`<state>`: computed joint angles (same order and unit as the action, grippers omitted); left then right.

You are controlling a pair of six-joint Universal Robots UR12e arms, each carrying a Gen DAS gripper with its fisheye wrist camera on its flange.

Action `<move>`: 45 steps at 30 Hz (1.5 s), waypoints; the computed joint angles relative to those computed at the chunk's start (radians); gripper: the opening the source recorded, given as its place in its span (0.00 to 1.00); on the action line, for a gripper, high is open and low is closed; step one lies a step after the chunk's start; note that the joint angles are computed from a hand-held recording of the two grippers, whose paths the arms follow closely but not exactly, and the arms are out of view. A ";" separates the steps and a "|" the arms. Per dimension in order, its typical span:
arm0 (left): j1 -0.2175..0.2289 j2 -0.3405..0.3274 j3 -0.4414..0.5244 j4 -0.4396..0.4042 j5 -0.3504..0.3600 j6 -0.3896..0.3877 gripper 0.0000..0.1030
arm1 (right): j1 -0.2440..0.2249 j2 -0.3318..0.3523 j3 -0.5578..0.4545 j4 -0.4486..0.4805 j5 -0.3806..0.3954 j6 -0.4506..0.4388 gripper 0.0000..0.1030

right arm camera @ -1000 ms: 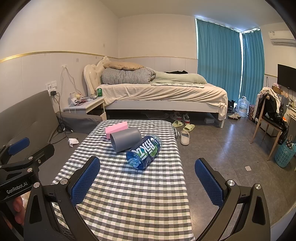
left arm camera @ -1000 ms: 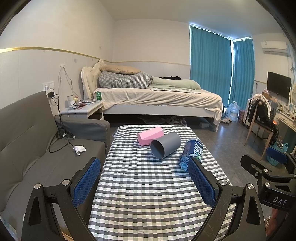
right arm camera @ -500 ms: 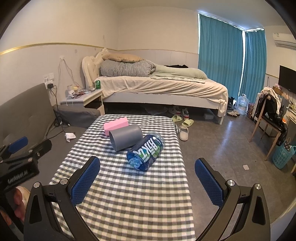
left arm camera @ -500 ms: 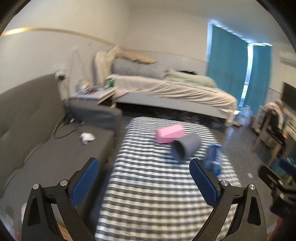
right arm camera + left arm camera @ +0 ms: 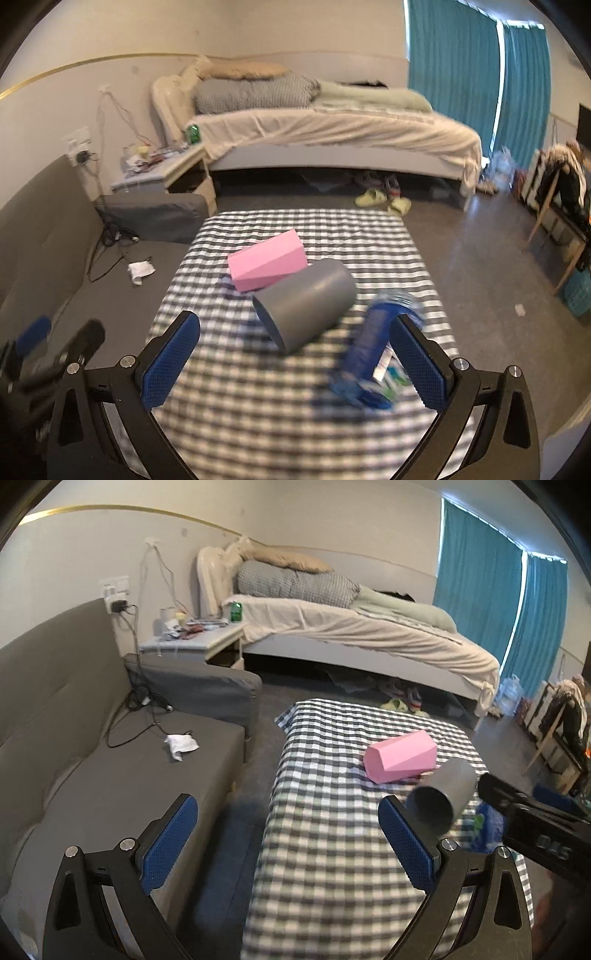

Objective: Flip cup upside down
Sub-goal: 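Move the right tool toward the grey cup lying on its side, then close the right gripper on the grey cup's body and lift it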

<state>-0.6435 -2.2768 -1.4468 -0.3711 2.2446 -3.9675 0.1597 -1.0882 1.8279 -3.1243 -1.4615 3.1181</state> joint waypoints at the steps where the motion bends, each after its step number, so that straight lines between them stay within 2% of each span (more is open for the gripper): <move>1: 0.009 -0.002 0.002 0.007 -0.014 0.013 0.98 | 0.009 0.017 -0.025 0.024 -0.019 0.019 1.00; 4: 0.028 -0.008 0.007 0.011 -0.029 0.034 0.98 | 0.034 0.065 -0.092 0.091 -0.080 0.063 1.00; 8: 0.038 -0.011 -0.015 0.033 -0.047 0.009 0.98 | 0.055 0.119 -0.162 0.165 -0.166 0.107 0.99; 12: 0.040 -0.011 -0.023 0.015 -0.062 -0.004 0.98 | 0.061 0.155 -0.211 0.222 -0.184 0.148 0.99; 17: 0.040 -0.009 -0.027 0.040 -0.072 0.014 0.98 | 0.076 0.186 -0.240 0.254 -0.266 0.181 0.99; 23: 0.036 -0.007 -0.035 0.042 -0.076 0.015 0.98 | 0.083 0.199 -0.255 0.276 -0.307 0.179 0.99; 25: 0.036 -0.004 -0.041 0.041 -0.080 0.005 0.98 | 0.082 0.198 -0.250 0.267 -0.303 0.165 0.97; 30: 0.039 0.008 -0.057 0.050 -0.093 -0.022 0.98 | 0.083 0.174 -0.214 0.254 -0.274 0.114 0.80; 33: 0.036 0.015 -0.069 0.060 -0.102 -0.041 0.98 | 0.082 0.151 -0.178 0.242 -0.255 0.073 0.74; 40: 0.023 0.021 -0.086 0.075 -0.112 -0.055 0.98 | 0.068 0.128 -0.147 0.246 -0.209 0.076 0.73; 45: 0.027 0.021 -0.091 0.073 -0.119 -0.036 0.98 | 0.069 0.151 -0.182 0.282 -0.223 0.108 0.74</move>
